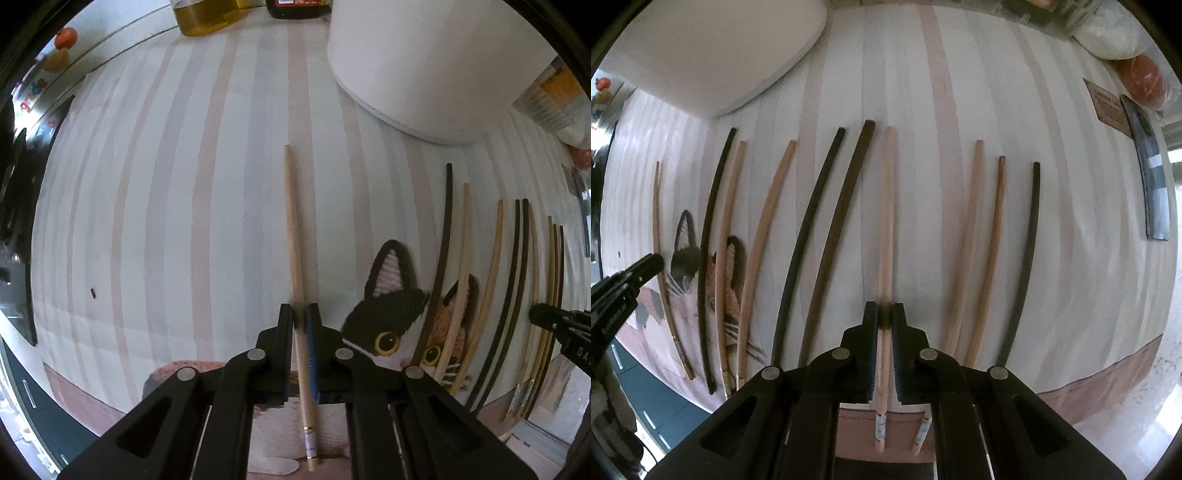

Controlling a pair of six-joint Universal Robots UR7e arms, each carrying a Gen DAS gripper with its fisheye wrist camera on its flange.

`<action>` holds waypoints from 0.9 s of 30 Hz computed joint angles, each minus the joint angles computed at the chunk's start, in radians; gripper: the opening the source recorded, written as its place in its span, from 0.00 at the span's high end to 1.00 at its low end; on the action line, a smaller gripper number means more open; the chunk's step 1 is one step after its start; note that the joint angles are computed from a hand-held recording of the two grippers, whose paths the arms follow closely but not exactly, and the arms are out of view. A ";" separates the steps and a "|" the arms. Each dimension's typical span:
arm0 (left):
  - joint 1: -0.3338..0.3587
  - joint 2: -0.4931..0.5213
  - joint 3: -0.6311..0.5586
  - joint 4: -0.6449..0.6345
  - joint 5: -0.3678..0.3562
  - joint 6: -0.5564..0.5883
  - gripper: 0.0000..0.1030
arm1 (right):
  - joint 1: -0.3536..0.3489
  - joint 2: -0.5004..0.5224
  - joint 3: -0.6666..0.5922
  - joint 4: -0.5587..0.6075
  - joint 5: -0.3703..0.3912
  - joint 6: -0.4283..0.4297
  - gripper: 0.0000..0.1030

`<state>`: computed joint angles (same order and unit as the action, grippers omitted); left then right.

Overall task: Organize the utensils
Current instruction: 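Lift the wooden chopsticks off the mat with both tools, then carry both chopsticks upright toward the pink utensil holder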

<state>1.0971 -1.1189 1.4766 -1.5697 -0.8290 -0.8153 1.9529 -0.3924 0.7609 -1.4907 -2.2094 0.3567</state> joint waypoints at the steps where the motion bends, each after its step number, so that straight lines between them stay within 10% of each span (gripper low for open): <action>1: -0.002 -0.016 0.022 -0.023 0.001 0.001 0.96 | -0.003 0.025 -0.044 0.013 -0.001 -0.006 0.93; 14: -0.093 -0.152 0.112 -0.012 0.074 -0.028 0.96 | 0.002 -0.182 0.322 -0.416 0.068 -0.092 0.94; 27: -0.208 -0.132 -0.021 -0.004 0.148 -0.024 0.96 | 0.025 -0.221 0.334 -0.629 0.100 -0.254 1.00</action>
<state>0.8890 -1.2513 1.4557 -1.5739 -0.6807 -0.8391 1.9778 -0.6133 1.0945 -2.1195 -2.1089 0.1029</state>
